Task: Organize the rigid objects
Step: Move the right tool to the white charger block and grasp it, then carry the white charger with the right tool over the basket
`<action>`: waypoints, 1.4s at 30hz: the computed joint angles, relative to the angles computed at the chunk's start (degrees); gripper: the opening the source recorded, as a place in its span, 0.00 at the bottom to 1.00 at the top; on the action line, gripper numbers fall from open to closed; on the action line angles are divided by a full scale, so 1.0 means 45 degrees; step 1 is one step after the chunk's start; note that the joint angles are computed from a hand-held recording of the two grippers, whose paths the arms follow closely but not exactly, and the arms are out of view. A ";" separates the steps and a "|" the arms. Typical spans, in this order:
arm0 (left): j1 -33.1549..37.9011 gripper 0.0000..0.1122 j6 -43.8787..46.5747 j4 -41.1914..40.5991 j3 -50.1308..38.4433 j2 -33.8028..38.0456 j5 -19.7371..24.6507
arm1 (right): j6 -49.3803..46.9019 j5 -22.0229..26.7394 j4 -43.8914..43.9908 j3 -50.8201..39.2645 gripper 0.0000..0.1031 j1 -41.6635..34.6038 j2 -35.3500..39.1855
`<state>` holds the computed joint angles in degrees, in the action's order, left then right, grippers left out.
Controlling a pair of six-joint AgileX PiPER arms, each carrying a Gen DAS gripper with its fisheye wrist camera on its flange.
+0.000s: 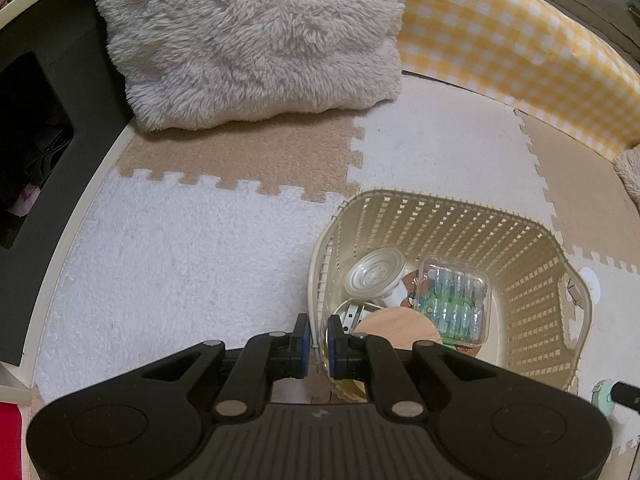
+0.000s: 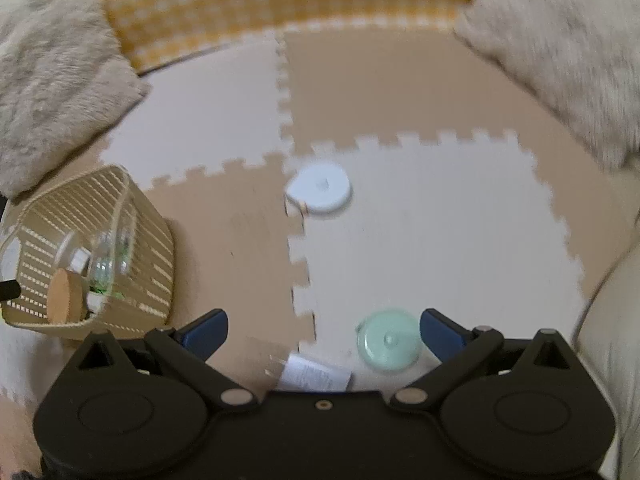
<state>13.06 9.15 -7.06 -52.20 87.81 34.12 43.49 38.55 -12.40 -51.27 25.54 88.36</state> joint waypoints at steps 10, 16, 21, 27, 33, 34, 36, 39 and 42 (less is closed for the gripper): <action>-0.0007 0.08 -0.0013 0.0005 -0.0004 0.0001 0.0003 | -0.1433 -0.0716 0.3096 0.0731 0.86 -0.1198 0.0945; -0.0026 0.08 -0.0046 0.0042 0.0010 -0.0007 -0.0007 | -0.1939 -0.0945 0.3728 0.0816 0.68 -0.1194 0.1163; -0.0016 0.08 -0.0023 -0.0001 0.0004 -0.0003 -0.0003 | -0.2623 -0.1106 0.4530 0.0888 0.49 -0.1410 0.1370; -0.0015 0.08 -0.0031 0.0024 0.0006 -0.0003 -0.0010 | -0.2532 -0.1169 0.4210 0.0887 0.47 -0.1261 0.1325; -0.0019 0.08 -0.0035 0.0028 0.0006 -0.0003 -0.0011 | -0.3220 -0.1543 0.4911 0.1112 0.47 -0.1343 0.1135; -0.0025 0.08 -0.0043 0.0028 0.0009 -0.0006 -0.0010 | -0.3250 -0.1596 0.4945 0.1144 0.47 -0.1334 0.1051; -0.0025 0.08 -0.0043 0.0028 0.0009 -0.0006 -0.0010 | -0.3145 -0.1717 0.4884 0.1217 0.47 -0.1270 0.0867; -0.0025 0.08 -0.0043 0.0028 0.0009 -0.0006 -0.0010 | -0.3114 -0.1966 0.4912 0.1362 0.47 -0.1279 0.0390; -0.0038 0.08 -0.0069 0.0051 0.0017 -0.0010 -0.0020 | -0.4156 -0.2427 0.5940 0.1508 0.47 -0.1453 -0.0156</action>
